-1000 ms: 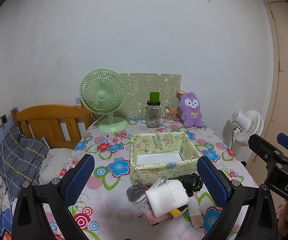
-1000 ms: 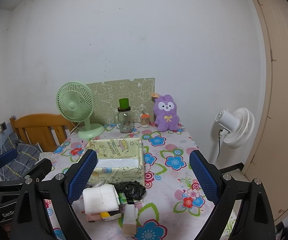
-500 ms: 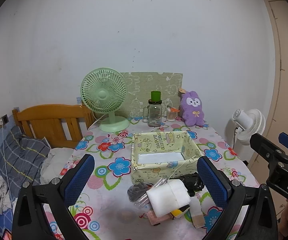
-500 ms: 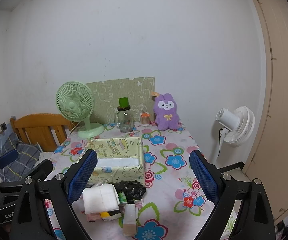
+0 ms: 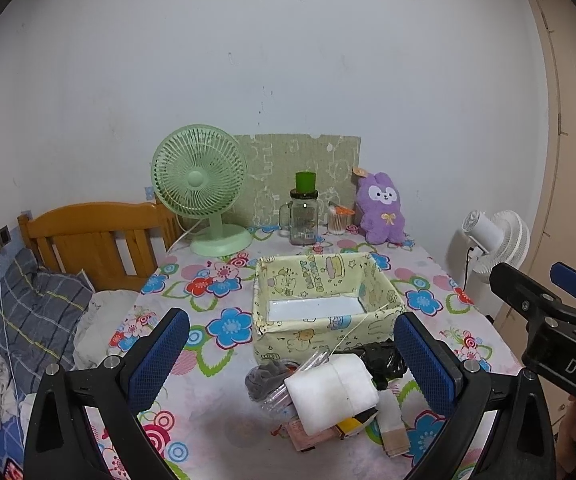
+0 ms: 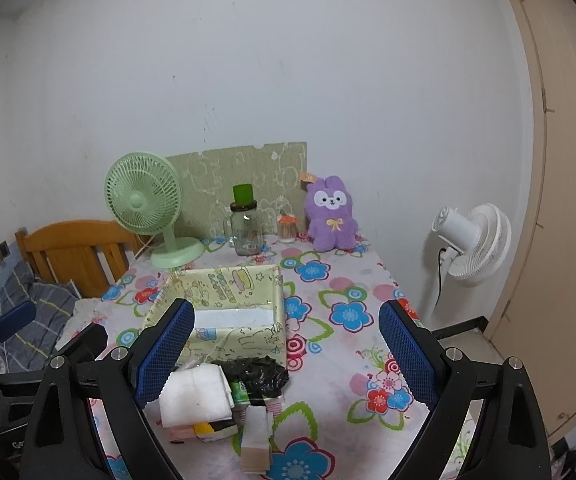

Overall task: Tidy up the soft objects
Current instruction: 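Move both tools down toward the items in front of the fabric basket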

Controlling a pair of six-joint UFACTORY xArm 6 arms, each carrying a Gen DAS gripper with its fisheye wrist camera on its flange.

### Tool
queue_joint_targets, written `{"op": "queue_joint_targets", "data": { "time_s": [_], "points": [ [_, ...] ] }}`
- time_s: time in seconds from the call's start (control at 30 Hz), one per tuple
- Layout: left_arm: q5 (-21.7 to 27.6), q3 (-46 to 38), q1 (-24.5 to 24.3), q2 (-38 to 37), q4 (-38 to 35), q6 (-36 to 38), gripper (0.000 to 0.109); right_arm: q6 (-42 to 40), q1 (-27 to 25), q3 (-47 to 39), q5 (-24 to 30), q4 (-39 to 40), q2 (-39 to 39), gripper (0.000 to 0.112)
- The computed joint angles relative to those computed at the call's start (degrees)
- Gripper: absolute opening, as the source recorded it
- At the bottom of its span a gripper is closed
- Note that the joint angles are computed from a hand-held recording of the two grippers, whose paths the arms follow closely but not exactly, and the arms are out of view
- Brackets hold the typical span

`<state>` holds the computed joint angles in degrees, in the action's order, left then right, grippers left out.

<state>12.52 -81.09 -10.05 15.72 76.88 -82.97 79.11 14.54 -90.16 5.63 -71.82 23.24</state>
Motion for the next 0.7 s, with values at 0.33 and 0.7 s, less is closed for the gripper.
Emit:
{"op": "queue_joint_targets", "data": {
  "time_s": [0.33,0.7],
  "points": [
    [-2.54,-2.19,0.24,4.79,-10.33,10.45,0.101,-10.05,-0.07,-2.68,-0.89,9.81,4.88,0.095],
    [-4.57,-3.99,0.54,9.82,-21.3,20.59,0.1,-23.42,0.58,-5.26,-3.6,22.78,10.47,0.095]
  ]
}}
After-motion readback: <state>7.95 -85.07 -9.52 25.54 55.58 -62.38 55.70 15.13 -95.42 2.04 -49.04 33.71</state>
